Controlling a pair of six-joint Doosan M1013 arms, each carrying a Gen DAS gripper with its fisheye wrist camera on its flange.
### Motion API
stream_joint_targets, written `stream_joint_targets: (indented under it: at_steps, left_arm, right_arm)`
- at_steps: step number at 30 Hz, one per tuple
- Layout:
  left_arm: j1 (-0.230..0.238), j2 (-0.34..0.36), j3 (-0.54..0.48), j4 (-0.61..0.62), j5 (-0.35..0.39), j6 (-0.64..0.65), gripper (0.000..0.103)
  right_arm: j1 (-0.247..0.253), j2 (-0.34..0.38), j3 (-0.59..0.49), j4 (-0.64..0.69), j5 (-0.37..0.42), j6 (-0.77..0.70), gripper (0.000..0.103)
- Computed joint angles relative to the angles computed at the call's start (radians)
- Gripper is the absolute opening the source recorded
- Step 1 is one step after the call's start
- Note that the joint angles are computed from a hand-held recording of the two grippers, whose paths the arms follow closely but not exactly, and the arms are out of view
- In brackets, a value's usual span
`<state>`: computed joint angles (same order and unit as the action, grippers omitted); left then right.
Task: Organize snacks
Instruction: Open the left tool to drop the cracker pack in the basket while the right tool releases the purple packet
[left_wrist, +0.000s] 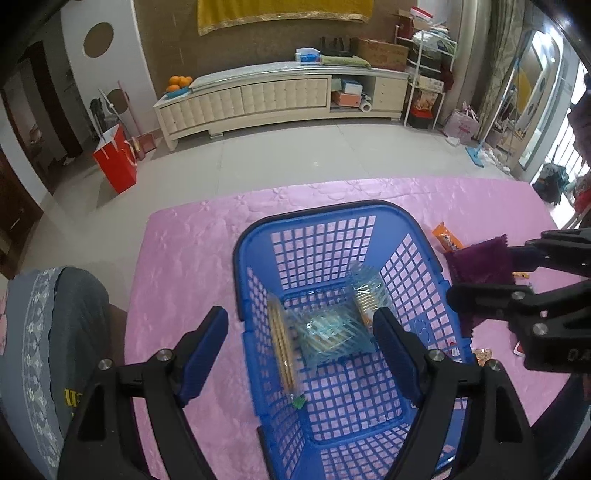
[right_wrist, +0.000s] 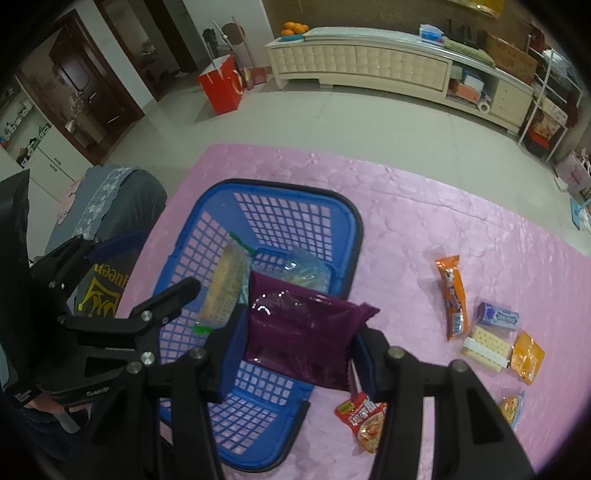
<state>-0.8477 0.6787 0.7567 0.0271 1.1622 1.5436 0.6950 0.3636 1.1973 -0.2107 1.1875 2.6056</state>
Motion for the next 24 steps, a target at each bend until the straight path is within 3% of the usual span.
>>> stream_joint_targets:
  at_steps: [11, 22, 24]
  left_arm:
    - [0.033, -0.051, 0.068, 0.056, -0.023, -0.065, 0.079]
    - [0.062, -0.051, 0.088, 0.041, -0.007, -0.082, 0.079]
    - [0.062, -0.045, 0.084, 0.041, -0.001, -0.088, 0.079]
  right_arm:
    - [-0.004, 0.079, -0.099, 0.044, -0.009, -0.093, 0.057]
    - [-0.012, 0.164, -0.194, 0.049, 0.039, -0.159, 0.057]
    - [-0.011, 0.173, -0.202, 0.019, 0.052, -0.145, 0.063]
